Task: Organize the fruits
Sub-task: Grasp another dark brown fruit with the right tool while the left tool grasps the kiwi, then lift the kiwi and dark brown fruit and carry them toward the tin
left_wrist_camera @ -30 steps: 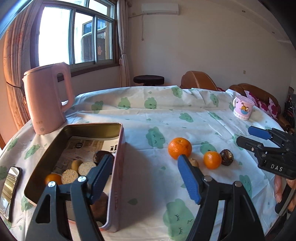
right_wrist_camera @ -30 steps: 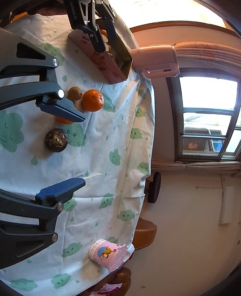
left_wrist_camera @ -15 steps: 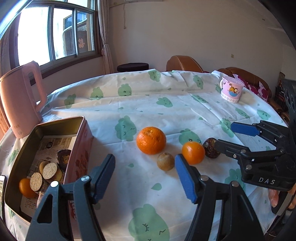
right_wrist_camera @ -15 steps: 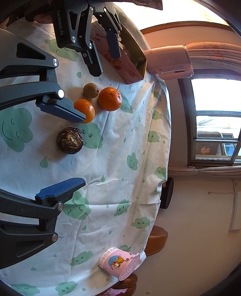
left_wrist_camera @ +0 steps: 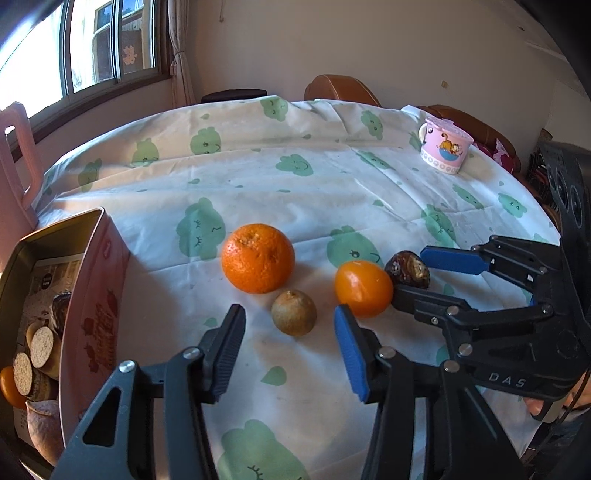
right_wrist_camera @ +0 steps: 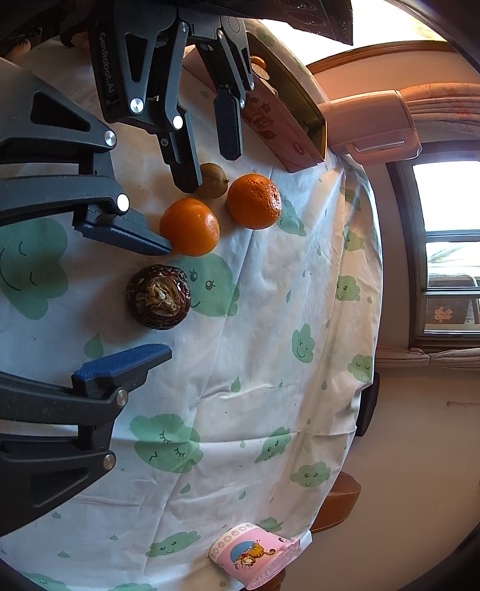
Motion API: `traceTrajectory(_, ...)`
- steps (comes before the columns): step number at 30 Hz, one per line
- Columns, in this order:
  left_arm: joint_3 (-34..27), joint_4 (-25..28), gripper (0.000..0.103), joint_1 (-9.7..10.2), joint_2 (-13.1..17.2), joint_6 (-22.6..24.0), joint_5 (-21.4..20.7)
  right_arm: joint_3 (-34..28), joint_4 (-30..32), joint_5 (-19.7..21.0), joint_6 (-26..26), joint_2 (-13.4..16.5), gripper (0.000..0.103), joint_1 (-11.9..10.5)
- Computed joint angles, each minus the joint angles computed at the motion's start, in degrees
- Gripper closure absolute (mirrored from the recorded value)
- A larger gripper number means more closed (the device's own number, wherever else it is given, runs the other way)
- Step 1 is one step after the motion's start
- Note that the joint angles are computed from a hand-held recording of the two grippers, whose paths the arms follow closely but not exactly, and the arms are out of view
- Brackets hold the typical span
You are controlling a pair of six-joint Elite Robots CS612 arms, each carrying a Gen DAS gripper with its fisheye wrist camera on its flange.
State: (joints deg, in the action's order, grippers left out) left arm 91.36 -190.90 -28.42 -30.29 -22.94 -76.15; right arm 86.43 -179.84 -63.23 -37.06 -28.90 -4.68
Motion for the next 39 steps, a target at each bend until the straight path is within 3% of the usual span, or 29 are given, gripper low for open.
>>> traceTrajectory(2,-0.59,1.06,0.064,0.41,0.19,-0.55,-1.70,-0.52,1.85,-0.31,-0.21,0.05,0.060,0.11)
traceTrajectory(5,-0.63,0.57,0.076,0.68,0.32,-0.93,-2.96,-0.69,2.65,0.11,-0.27,0.06,0.064,0.08)
traceTrajectory(22,1.34,-6.56,0.076,-0.48,0.11,-0.28,3.51,1.51,-6.12,3.24,1.63,-0.02,0.064,-0.81)
traceTrajectory(39,2.75,-12.63,0.076,-1.00,0.26,-0.96,6.64,3.13,-14.16,5.92,2.30,0.29,0.064,-1.45)
